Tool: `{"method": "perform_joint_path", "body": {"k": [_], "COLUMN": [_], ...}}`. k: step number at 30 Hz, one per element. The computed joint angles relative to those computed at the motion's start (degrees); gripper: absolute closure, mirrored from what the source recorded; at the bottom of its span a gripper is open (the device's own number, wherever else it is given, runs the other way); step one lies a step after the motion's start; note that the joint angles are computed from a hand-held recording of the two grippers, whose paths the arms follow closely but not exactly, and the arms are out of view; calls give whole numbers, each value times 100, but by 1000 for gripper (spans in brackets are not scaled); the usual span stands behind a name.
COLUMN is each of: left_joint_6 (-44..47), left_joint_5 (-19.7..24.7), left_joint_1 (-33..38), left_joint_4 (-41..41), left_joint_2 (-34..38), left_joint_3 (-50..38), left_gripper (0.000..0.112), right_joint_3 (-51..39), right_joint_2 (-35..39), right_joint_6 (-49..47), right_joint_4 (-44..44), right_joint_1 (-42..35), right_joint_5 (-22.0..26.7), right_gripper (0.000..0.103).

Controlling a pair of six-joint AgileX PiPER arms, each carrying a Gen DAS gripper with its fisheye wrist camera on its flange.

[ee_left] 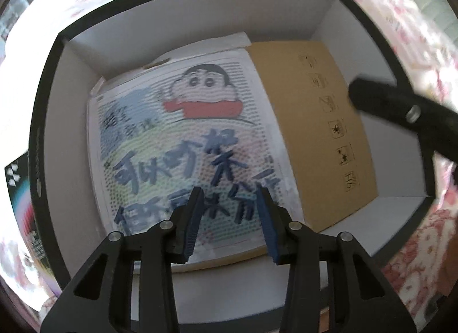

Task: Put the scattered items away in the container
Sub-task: 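Withdraw the left gripper up out of the black box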

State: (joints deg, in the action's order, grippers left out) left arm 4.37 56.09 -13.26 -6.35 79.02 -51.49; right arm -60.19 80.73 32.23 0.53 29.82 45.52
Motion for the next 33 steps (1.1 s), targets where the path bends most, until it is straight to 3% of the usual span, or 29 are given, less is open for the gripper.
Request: {"method": "perform_joint_path", "body": {"k": [8,16,20,23,25,29,33], "left_joint_6": [1755,1744,1249,1482,1715,2125,2215], "left_joint_5": [616,810,492,522,609,836,1022], "left_joint_1": [2014,2204,1788,2041,2262,2582,2640], "left_joint_4": [-1104,-1069,-918,-1191,-1441,-1888,-2208], "left_joint_2": [-758,-1071,-1115,-1114,-1174,-1609,-2185], "left_joint_3": [213,182,258,288,318,375,410], "left_gripper": [72,73,72,72,72,71,66], "right_joint_3": [-425,-761,-822,-841,-830,-503,-168], "right_joint_2": [865,1610,1753,1783,1688,924,160], "right_joint_6": [-638,-1260,-1386,-1412,-749,1472,2796], "right_joint_4": [560,1211,1394,1419,776,-1387,-1993], "right_joint_1": [285,588,704,749,1002,1743,2394], "right_joint_5": [223,510,531,523,492,734,656], "right_gripper": [51,51,49,47,47,47,47]}}
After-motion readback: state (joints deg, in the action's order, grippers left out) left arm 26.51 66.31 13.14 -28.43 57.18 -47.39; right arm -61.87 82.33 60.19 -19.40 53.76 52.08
